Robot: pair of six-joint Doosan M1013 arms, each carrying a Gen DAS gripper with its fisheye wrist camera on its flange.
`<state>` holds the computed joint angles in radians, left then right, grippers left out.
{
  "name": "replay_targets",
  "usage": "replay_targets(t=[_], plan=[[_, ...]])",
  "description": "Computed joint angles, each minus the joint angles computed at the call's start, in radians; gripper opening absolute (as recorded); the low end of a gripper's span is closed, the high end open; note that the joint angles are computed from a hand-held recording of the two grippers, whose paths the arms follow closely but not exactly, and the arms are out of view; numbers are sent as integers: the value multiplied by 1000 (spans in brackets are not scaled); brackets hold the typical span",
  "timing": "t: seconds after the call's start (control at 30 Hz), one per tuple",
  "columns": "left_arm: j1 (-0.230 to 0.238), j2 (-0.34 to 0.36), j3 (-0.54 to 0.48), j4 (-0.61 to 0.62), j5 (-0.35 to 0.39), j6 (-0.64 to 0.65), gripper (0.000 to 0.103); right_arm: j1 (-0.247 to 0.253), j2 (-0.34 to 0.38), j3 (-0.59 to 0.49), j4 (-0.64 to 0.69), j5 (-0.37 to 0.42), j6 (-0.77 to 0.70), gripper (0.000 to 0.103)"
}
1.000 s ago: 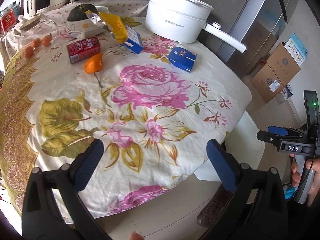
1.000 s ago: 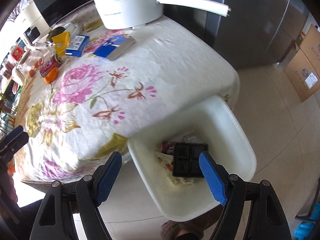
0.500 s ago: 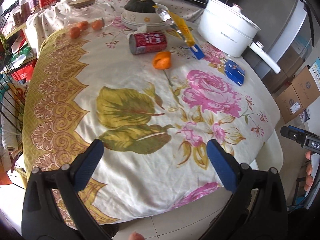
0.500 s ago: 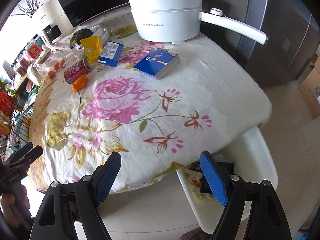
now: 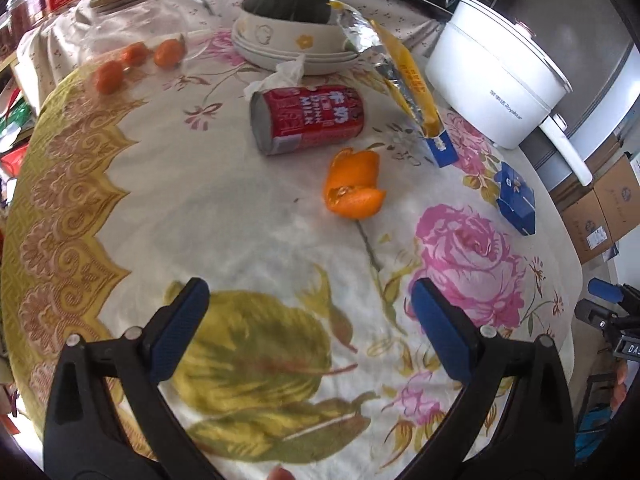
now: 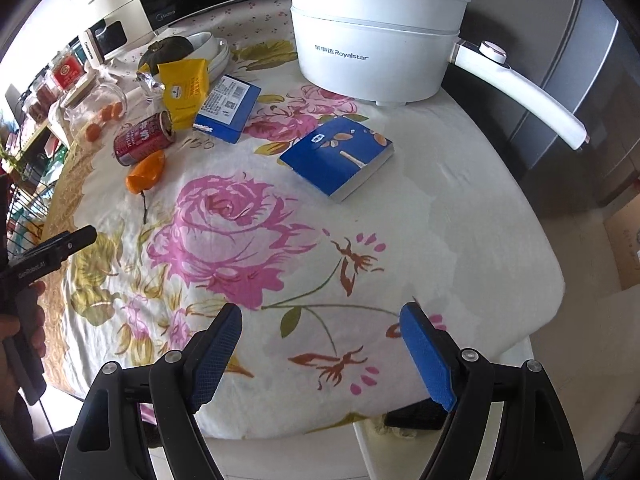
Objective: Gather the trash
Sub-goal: 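Grasp the orange peel with the left tool while the right tool grasps the blue snack box, then carry the orange peel and blue box toward the bin with both tools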
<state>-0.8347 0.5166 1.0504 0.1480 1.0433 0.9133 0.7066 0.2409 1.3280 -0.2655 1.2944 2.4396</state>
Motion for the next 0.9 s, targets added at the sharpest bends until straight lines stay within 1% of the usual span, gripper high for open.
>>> replay_targets(t=[0.03,0.1,0.2,0.33,0.4,0.43,0.5,0.7,0.87,0.9], plan=[[-1,15,-17,5,0,21,93,-7,4,0,-2,-3,-12,83],[1,39,-42,-2,-5,62,82,-22,11,1,4,-13,-24,83],[4,69,-75,-15,-20,112,72,-50,16,5,34,-45,-21,83],[8,90,-99,-15,-47,150,68,-79,30,-1,51,-88,-8,83],[10,96,-104,-12,-61,157,61,-93,40,-6,60,-117,3,83],[10,96,-104,-8,-69,160,60,-100,45,-8,66,-132,13,83],[14,97,-103,-13,-83,171,52,-116,57,-12,80,-163,50,84],[17,99,-98,-15,-114,191,44,-154,97,-33,116,-230,175,84],[23,92,-84,-30,-135,185,41,-155,142,-70,86,-202,257,86],[24,87,-76,-31,-140,182,40,-147,149,-78,49,-193,272,87]])
